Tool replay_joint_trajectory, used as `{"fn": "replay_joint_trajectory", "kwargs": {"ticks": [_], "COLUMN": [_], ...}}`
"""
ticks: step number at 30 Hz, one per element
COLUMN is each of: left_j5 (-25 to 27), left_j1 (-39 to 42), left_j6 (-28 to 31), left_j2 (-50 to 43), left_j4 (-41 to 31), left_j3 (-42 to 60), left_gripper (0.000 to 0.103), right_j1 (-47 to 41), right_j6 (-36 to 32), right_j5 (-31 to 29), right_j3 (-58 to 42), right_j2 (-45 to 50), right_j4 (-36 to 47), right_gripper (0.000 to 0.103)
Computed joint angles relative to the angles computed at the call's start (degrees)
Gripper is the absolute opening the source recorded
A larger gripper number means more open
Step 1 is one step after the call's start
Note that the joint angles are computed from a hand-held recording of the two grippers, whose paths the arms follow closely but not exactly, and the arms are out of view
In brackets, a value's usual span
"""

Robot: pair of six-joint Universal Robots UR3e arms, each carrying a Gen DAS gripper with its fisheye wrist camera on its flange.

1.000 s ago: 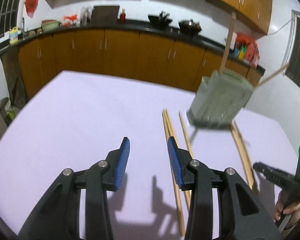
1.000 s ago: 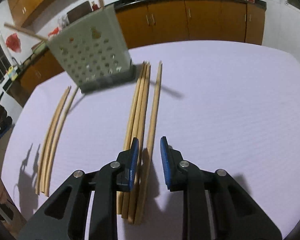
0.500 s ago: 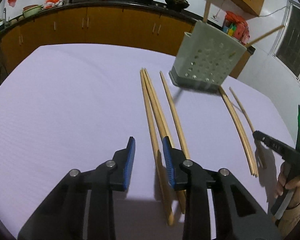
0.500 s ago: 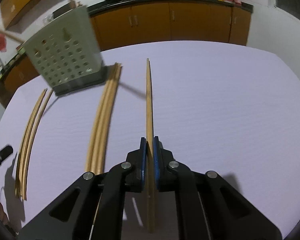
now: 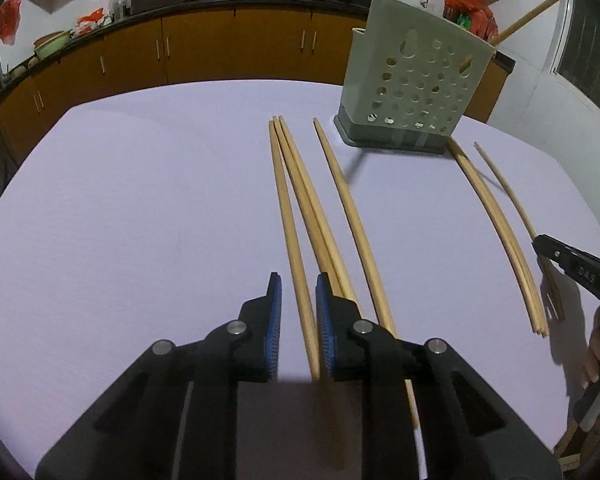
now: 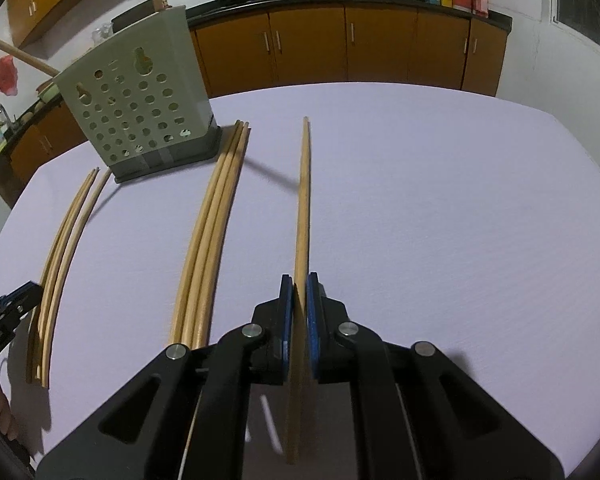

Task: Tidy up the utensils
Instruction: 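Lower the right tool onto another chopstick and grasp it while the left tool grasps one, then hold the grasped chopsticks against the table with both tools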

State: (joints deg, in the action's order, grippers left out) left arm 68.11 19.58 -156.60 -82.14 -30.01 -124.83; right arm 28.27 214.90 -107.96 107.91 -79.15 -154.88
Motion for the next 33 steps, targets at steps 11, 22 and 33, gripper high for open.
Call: {"fn": "replay_joint_trajectory", "kwargs": {"ticks": [11,22,33], "left_j5": [1.4,-0.8,-1.2], "left_j1": [2.5,3.7,4.0], "left_j6": [-2.2,-2.0,-2.0], "left_j2": [-8.0,-8.0,-7.7], "left_j4": [1.6,2.0,2.0], "left_j3": [7.1,6.3,5.9], "left_gripper": [0.009,0.009,0.010], "right_j1": [-2.3,-2.6,-2.9], "right_j6": [-1.6,-1.9,-2.1], "right_j5": [-0.9,-0.1,0.2], "right_j3": [-0.3,1.6,2.0], "right_j2": [0.7,0.2,-0.2], "right_j4": [-0.6,-3.2,-3.3], "right_gripper": [0.008,0.009,0.009]}}
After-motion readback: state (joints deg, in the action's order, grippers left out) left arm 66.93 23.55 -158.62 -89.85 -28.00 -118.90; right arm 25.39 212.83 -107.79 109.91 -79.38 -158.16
